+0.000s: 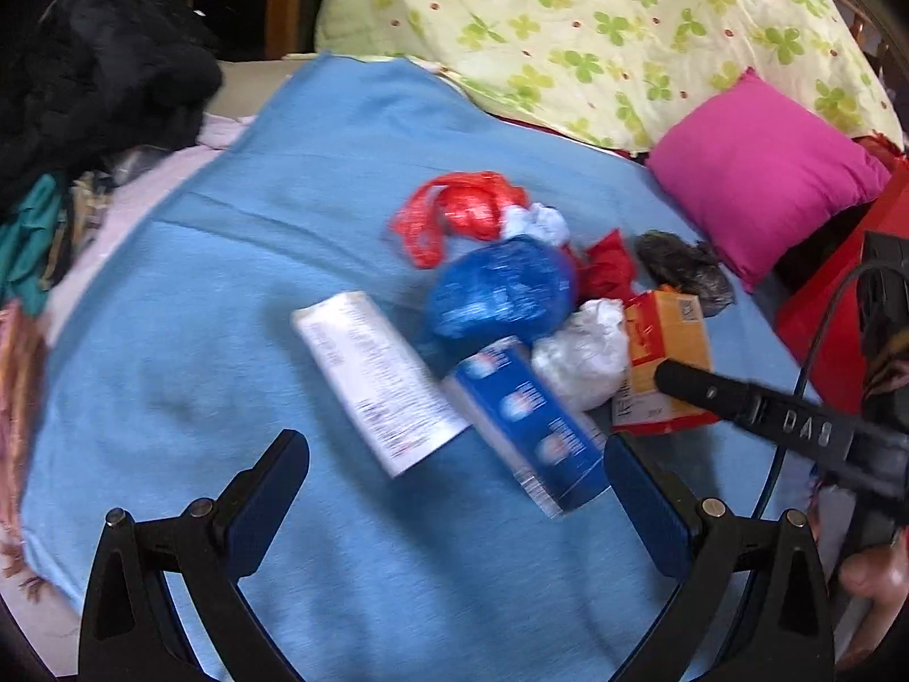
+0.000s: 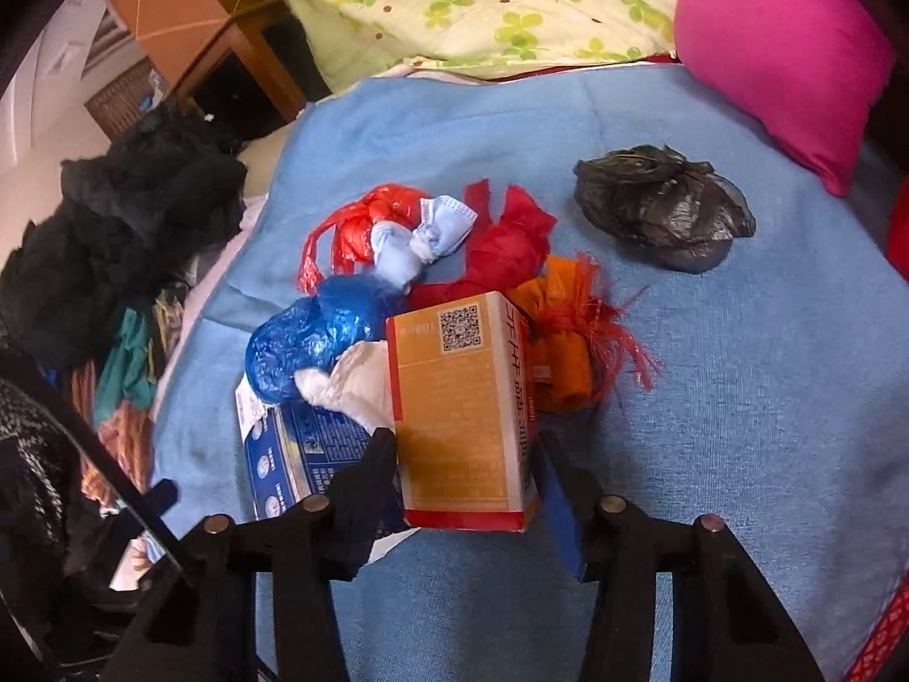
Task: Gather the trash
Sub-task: 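Grasp the blue-and-white box with the left tool while the right tool grasps the orange box, then carry both boxes over the red wastebasket and open both tools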
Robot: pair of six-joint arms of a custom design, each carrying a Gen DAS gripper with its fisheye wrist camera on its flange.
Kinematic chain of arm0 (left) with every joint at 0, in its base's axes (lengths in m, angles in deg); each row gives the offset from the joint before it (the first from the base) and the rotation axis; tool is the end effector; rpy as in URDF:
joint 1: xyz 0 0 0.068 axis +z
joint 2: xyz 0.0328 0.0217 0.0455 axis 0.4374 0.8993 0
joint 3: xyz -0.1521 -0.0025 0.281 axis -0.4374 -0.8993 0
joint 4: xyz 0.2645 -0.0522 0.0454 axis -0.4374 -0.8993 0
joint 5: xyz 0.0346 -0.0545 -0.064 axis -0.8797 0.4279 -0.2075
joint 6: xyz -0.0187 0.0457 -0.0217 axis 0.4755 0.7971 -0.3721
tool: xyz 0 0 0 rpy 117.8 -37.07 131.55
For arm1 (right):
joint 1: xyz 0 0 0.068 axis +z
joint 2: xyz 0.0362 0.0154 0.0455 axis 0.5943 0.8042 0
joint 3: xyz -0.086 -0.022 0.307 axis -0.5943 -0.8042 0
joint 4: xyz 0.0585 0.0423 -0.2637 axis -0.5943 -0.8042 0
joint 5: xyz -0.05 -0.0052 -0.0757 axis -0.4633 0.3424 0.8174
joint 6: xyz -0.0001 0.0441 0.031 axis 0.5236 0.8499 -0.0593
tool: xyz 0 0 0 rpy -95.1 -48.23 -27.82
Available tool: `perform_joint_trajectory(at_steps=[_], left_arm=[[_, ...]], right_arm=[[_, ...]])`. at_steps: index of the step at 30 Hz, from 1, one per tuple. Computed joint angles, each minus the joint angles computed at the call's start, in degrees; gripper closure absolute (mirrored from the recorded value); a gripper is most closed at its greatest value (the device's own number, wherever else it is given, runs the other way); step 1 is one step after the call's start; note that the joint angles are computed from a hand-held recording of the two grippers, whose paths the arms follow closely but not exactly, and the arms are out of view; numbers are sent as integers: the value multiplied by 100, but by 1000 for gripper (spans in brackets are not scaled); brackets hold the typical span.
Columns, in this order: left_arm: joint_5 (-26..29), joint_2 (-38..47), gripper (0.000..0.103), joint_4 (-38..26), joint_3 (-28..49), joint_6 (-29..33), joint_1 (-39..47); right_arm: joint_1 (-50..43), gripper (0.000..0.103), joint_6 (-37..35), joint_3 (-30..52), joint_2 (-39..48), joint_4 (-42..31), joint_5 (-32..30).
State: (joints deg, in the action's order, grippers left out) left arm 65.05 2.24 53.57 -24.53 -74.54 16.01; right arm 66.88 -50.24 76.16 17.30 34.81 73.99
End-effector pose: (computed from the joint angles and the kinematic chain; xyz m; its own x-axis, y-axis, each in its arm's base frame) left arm 0.2142 -0.0359 0.2373 -0.7683 -0.2310 -0.5969 -0.1421 0.9709 -0.1928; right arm 0.3100 0.1892 0.2208 -0.8656 0.0003 -0.5007 -0.2320 0.8859 0.4016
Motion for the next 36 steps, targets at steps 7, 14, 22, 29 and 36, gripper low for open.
perform_joint_trajectory(at_steps=[7,14,22,29,36], left_arm=[[300,848,26,323,296,-201,-184],[591,1030,55,483,227,-280,-132],[317,384,63,434,-47,-258,-386],[-159,-464,63,55,-232,-305,-832],[-1038,-1446,63,-709,70,-885,-2258]], right_arm=[[-460,52,-42,-223,-259,76,-368],[-722,52,18,-630,-930,154,-511],[-562,52,-32,-1087,-2304,74,-76],[-754,52,128,-1405,-3616,-286,-214],[-1264,52,97,-1488,-4726,-799,-320]])
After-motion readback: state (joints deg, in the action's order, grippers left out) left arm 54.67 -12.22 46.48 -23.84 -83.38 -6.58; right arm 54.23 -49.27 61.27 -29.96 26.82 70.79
